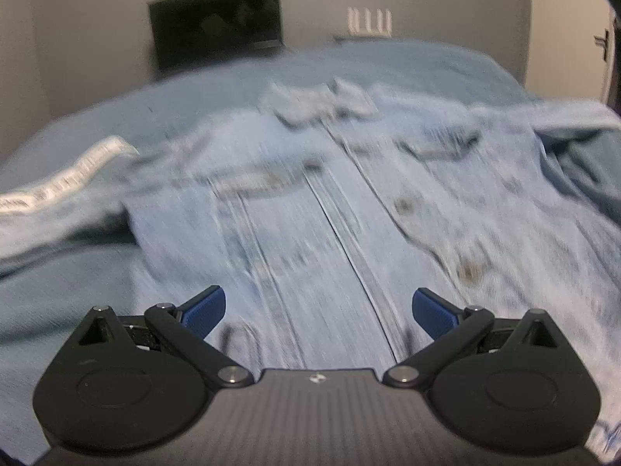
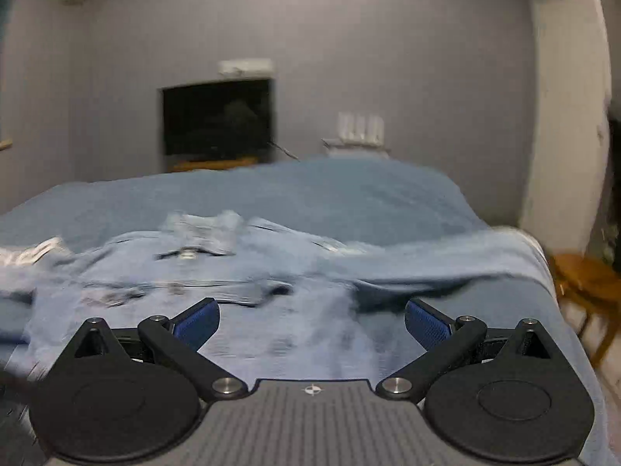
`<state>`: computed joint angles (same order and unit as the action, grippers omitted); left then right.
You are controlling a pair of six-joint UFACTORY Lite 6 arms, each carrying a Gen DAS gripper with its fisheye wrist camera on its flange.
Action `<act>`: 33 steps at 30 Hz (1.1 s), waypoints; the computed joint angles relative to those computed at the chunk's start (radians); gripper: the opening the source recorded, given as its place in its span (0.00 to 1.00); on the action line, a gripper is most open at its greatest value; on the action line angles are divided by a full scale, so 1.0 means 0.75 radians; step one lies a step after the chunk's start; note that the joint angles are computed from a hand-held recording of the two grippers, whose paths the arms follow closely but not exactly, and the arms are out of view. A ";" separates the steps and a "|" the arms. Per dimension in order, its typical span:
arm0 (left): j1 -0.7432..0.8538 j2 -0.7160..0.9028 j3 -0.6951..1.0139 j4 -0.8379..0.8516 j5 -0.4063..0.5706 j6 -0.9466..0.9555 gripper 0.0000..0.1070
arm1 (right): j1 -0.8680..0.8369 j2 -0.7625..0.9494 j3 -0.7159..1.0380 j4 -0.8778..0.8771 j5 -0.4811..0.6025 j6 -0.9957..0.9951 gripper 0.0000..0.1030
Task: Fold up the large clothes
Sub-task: 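Grasp the denim sleeve cuff with the right gripper and lift it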
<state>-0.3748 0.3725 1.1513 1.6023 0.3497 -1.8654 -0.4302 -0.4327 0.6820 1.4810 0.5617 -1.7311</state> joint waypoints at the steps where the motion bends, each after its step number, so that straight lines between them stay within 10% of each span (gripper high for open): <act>1: 0.003 0.023 0.002 -0.009 -0.020 0.025 0.96 | -0.052 0.140 0.112 -0.015 0.022 0.032 1.00; 6: -0.037 0.102 -0.011 0.160 0.039 -0.088 0.96 | -0.263 0.821 0.729 -0.089 0.125 0.395 0.99; 13: -0.053 0.175 -0.009 0.400 0.087 -0.319 0.96 | -0.270 1.443 1.370 -0.141 0.105 0.870 0.63; 33: 0.125 0.148 0.093 0.370 -0.093 -0.430 0.96 | -0.217 2.174 2.335 -0.020 -0.083 1.074 0.37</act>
